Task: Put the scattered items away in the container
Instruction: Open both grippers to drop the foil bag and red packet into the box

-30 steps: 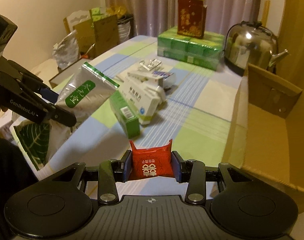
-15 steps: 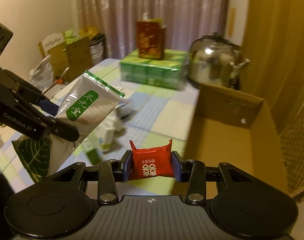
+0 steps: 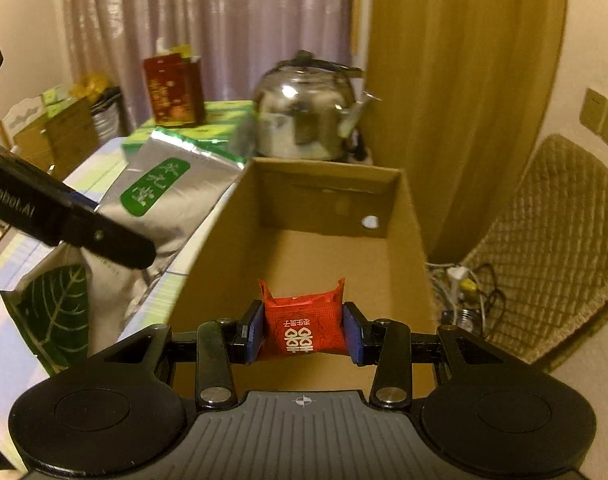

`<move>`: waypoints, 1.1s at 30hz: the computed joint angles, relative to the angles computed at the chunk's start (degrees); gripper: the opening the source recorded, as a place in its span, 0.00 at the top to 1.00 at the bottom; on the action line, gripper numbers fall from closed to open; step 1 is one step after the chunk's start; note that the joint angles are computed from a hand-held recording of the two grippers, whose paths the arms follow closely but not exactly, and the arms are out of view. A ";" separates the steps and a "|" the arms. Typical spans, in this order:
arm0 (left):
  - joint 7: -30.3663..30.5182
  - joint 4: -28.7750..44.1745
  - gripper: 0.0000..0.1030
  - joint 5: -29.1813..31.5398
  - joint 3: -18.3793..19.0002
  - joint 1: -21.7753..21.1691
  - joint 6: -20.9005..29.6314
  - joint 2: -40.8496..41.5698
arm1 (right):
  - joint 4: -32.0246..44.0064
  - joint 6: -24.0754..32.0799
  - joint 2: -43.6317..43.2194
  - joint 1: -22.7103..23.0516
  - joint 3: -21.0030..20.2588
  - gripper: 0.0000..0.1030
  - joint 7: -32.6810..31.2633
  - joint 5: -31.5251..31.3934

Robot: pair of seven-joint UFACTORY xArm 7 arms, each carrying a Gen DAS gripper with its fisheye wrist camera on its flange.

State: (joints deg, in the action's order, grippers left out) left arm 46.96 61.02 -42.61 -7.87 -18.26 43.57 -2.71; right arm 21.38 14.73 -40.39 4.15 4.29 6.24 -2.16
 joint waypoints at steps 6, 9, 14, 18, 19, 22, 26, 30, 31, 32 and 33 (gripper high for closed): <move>-5.60 5.70 0.53 1.16 -2.76 -1.70 -2.14 6.94 | -0.23 -1.60 1.90 -0.99 -2.38 0.63 -1.71 0.33; -7.30 6.70 0.53 2.40 -3.99 -2.21 -3.63 9.23 | -0.35 -2.24 2.79 -1.07 -3.29 0.63 -2.90 0.70; -9.32 7.23 0.53 4.04 -5.30 -2.52 -5.67 11.71 | -0.26 -3.34 4.66 -1.23 -4.09 0.63 -4.29 1.49; -10.42 7.28 0.52 5.33 -5.85 -2.43 -6.85 12.84 | -0.19 -4.04 6.17 -1.25 -4.60 0.63 -5.35 2.14; -10.59 7.31 0.52 5.19 -5.99 -2.31 -7.28 13.06 | -0.23 -4.16 6.41 -1.21 -4.74 0.63 -5.55 2.35; -10.08 7.28 0.55 4.18 -6.36 -1.68 -8.13 13.19 | -0.17 -4.71 7.28 -1.02 -5.11 0.63 -6.15 2.94; -8.28 6.42 0.56 3.34 -6.42 -1.11 -9.01 11.86 | 0.05 -4.91 8.04 -0.84 -5.21 0.63 -6.55 3.60; -5.94 4.58 0.54 1.80 -5.95 -0.68 -9.48 9.73 | 0.51 -5.00 9.13 -0.67 -4.85 0.63 -6.48 4.02; -5.29 4.08 0.54 1.40 -5.74 -0.58 -9.38 9.18 | 0.61 -4.96 9.35 -0.57 -4.78 0.63 -6.46 4.11; -4.87 3.55 0.54 1.15 -5.51 -0.55 -9.30 8.62 | 0.76 -4.88 9.57 -0.48 -4.74 0.63 -6.42 4.20; -4.59 3.00 0.53 0.95 -5.25 -0.55 -9.33 8.10 | 0.88 -4.80 9.76 -0.46 -4.67 0.63 -6.35 4.26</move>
